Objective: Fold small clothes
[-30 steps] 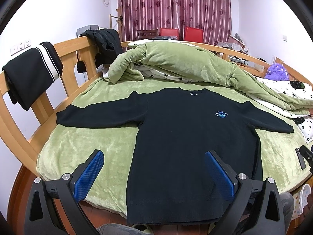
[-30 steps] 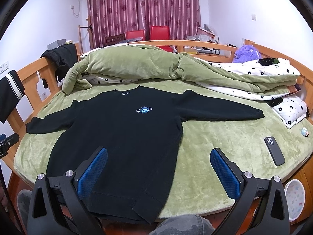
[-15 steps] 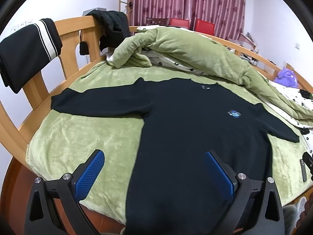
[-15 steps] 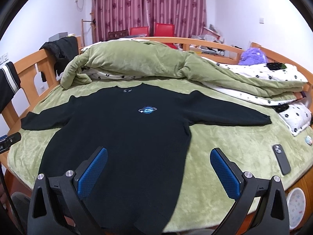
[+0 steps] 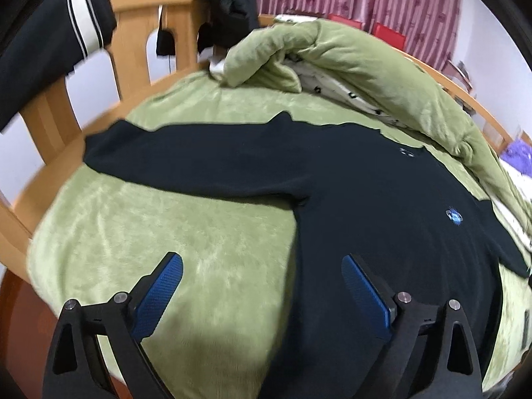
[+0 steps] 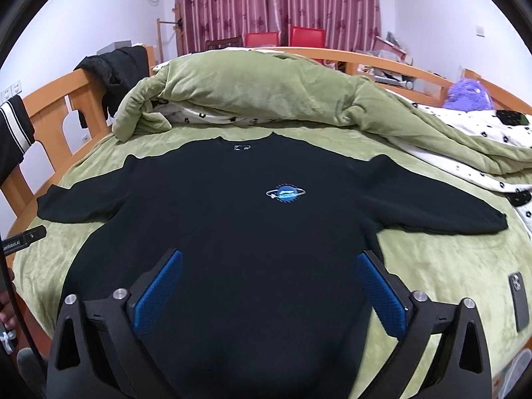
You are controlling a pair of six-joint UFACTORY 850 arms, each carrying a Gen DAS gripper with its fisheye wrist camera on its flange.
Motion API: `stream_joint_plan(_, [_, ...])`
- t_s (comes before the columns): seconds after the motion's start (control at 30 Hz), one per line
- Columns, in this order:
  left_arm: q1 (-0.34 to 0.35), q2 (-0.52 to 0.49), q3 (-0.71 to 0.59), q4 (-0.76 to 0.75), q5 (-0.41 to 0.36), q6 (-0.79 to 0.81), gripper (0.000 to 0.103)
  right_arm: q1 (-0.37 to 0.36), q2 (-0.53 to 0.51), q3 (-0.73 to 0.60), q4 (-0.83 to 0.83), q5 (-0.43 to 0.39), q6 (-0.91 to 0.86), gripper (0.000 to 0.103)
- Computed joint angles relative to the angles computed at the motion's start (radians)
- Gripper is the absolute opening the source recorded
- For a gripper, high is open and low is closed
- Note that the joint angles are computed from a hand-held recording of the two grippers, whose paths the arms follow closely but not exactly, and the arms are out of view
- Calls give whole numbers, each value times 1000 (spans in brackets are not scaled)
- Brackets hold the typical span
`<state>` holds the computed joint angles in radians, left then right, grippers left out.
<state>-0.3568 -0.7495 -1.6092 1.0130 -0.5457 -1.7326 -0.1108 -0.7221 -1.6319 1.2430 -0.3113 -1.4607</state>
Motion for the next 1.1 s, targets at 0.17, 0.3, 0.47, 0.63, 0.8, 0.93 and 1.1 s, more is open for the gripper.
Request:
stream_joint_plan(0.17, [81, -70, -56, -12, 100, -20, 86, 34, -103, -147, -204, -19, 215, 89])
stream_joint_plan(0.3, [131, -141, -137, -120, 148, 53, 78, 58, -162, -224, -298, -5, 290, 85])
stream_joint_plan(0.47, [179, -247, -262, -299, 156, 199, 70, 69, -224, -297, -401, -8, 380, 85])
stream_joint_plan(0.63, [209, -320, -341, -376, 197, 242, 65, 69, -284, -372, -544, -16, 530, 85])
stream_joint_plan(0.8, [205, -379, -420, -294, 156, 146, 56, 62, -340, -458, -617, -68, 633, 85])
stream_joint_plan(0.93, [188, -432, -520, -224, 30, 131, 20, 56, -342, -447, -633, -46, 630, 85])
stream_joint_plan(1.1, [177, -406, -511, -85, 16, 59, 11, 36, -362, -480, -594, -89, 619, 85])
